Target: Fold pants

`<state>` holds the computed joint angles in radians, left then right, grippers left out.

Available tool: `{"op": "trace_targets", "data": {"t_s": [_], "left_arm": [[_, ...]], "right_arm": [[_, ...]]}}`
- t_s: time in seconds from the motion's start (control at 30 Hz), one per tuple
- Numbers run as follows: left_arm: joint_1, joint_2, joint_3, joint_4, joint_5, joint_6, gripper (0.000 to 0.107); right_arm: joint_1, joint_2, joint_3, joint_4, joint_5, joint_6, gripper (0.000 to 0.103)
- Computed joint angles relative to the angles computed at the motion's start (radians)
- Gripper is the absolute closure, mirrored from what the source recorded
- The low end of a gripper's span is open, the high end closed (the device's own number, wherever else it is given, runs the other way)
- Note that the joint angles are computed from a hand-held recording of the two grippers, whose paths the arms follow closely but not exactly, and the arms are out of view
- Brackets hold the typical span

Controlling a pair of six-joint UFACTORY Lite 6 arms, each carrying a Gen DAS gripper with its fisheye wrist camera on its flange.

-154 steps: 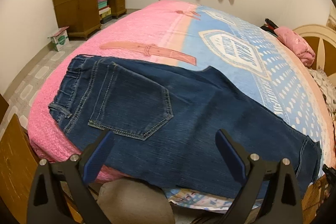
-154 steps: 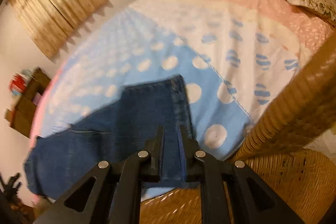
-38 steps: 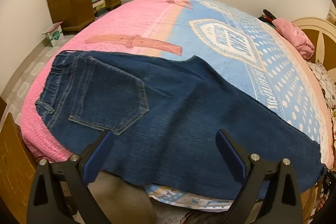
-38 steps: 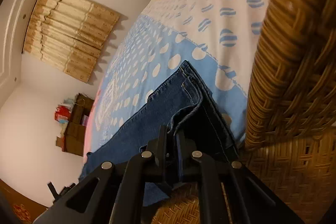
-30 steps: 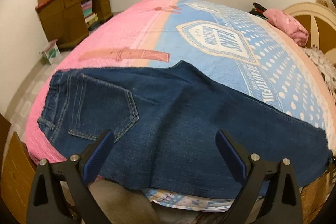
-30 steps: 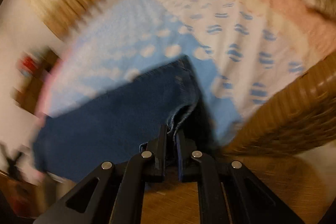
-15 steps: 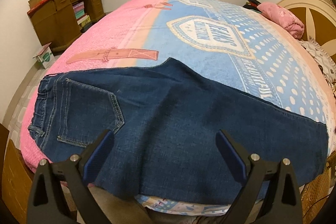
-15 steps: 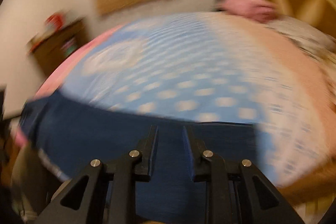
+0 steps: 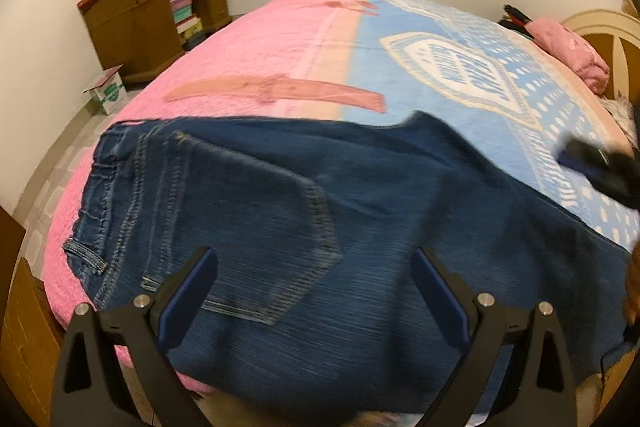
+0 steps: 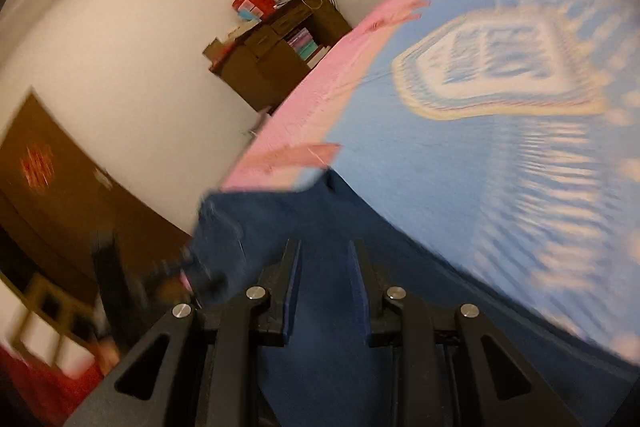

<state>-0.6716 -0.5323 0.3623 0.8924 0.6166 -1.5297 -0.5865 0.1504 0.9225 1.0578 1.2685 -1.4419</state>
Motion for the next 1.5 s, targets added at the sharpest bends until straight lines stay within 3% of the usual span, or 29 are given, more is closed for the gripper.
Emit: {"op": "trace_targets", "data": {"t_s": [0.2,0.4,0.53,0.83,1.07,1.17,1.37,1.5], "left_arm": [[0.265,-0.065,-0.098,-0.058,-0.200,0.196,0.008],[0.400,-0.068,-0.138,-0.045,-0.310,0.265,0.008],[0.417,-0.039,-0.150,0.067,-0.353,0.152,0.008],[0.399,0.008,-0.138,0.262,-0.344,-0.031,0.008],[0.366,0.065,-0.116,0.350,-0.308,-0.153,0.007],[0.350,0.094,-0.103,0.367,-0.293,-0.184,0.007],[0.341,0.122,-0.093,0.393,-0.290,-0.229,0.007],[0.318,0.165,-0.071,0.419,-0.266,-0.254,0.006]], "right_arm": [[0.357,0.351,0.268,0.133,-0.130,0.222,0.078],[0.408,0.627,0.484,0.153,-0.002,0.372,0.072],[0.388,0.757,0.616,0.196,0.134,0.457,0.068],[0.401,0.652,0.551,0.144,0.022,0.442,0.068],[0.438,0.699,0.637,0.055,0.096,0.447,0.065],[0.487,0.725,0.690,0.085,0.026,0.486,0.056],[0.499,0.772,0.706,0.231,-0.005,0.532,0.056],[0.536,0.767,0.758,0.175,-0.084,0.575,0.057]]}}
